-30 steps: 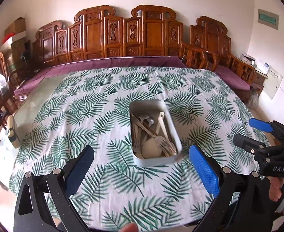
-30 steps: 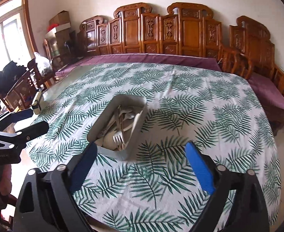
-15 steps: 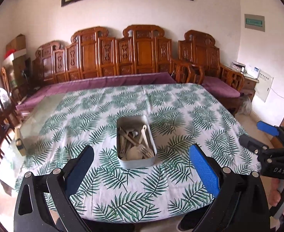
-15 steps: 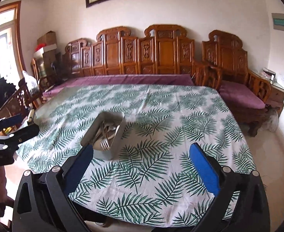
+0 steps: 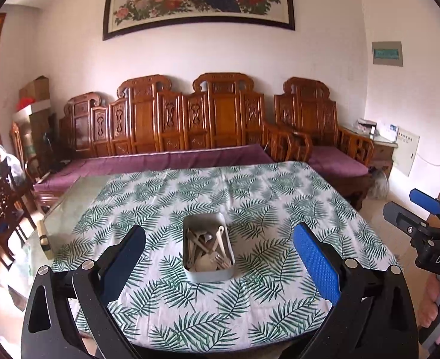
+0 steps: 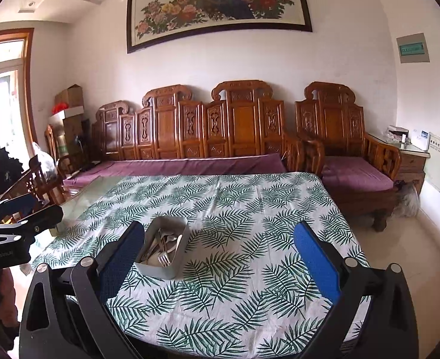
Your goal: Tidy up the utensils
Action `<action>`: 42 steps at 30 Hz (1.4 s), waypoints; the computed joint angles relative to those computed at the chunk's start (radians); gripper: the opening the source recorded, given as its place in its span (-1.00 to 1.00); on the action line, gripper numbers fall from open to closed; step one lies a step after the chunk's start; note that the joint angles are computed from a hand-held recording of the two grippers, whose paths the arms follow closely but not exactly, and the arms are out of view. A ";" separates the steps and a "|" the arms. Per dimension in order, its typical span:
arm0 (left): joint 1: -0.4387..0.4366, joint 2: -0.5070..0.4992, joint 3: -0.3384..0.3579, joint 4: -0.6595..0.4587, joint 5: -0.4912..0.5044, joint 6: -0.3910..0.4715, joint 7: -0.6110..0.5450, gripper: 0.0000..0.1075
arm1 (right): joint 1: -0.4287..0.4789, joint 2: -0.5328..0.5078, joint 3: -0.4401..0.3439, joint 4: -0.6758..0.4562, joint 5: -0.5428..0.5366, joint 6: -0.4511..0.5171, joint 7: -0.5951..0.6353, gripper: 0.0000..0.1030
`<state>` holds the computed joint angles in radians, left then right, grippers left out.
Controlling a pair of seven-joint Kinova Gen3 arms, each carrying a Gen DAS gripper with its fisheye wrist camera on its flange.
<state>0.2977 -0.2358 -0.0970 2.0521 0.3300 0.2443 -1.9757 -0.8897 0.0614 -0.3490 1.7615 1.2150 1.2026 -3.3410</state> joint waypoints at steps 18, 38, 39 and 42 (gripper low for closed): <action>0.026 -0.015 -0.021 0.024 0.005 -0.032 0.011 0.77 | -0.013 -0.002 -0.010 0.007 0.010 0.025 -0.031 0.95; 0.016 -0.015 0.000 0.032 -0.049 -0.046 0.071 0.77 | -0.025 -0.001 -0.012 0.003 0.010 0.034 -0.028 0.95; 0.016 -0.016 0.001 0.033 -0.052 -0.047 0.074 0.77 | -0.024 -0.001 -0.011 0.002 0.010 0.033 -0.028 0.95; 0.015 -0.018 0.004 0.034 -0.059 -0.049 0.081 0.77 | -0.023 -0.003 -0.012 0.002 0.007 0.032 -0.025 0.95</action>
